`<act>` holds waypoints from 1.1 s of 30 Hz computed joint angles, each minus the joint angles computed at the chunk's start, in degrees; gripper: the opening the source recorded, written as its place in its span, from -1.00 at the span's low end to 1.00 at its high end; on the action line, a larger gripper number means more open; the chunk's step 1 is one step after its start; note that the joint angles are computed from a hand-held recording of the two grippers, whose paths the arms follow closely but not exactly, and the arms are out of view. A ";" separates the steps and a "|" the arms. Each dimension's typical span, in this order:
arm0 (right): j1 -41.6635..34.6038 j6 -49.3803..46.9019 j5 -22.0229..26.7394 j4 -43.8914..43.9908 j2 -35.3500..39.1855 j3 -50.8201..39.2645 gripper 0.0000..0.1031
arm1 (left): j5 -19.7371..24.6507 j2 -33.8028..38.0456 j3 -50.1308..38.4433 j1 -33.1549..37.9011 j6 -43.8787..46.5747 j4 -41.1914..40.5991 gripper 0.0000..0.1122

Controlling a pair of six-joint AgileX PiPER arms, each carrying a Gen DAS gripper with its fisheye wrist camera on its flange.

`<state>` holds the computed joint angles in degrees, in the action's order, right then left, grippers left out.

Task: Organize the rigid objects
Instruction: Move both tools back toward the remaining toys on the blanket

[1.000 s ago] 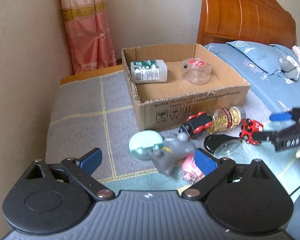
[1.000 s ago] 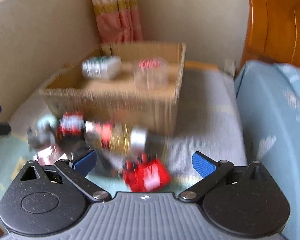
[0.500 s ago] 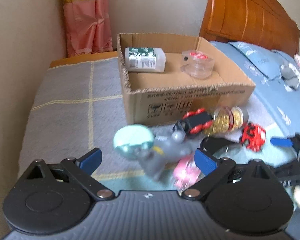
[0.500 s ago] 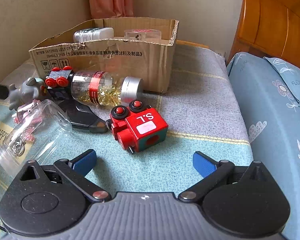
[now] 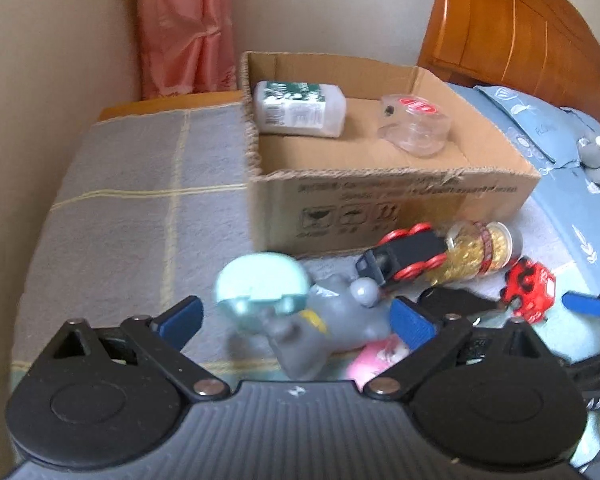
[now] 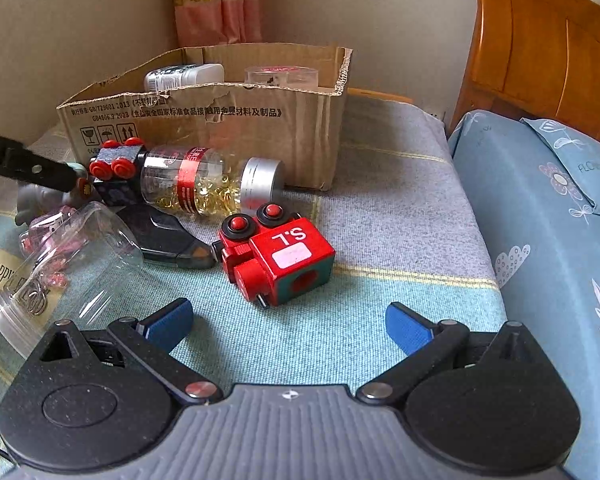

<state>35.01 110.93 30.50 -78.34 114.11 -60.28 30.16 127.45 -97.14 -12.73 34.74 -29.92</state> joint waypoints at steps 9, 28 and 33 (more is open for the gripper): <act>0.05 0.96 0.03 -0.90 -0.13 0.45 1.00 | 0.65 -4.87 8.36 4.38 12.03 -7.91 0.82; 0.40 3.70 0.40 -3.65 -0.09 1.20 1.00 | -0.58 -1.76 6.14 1.13 13.42 -9.13 0.57; -1.33 2.98 -2.64 -6.52 -0.59 1.90 1.00 | 5.28 -0.06 2.93 2.75 11.54 -10.09 0.33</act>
<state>33.67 113.91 27.85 -84.86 113.52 -58.37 35.44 127.38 -94.21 -9.98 46.28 -40.01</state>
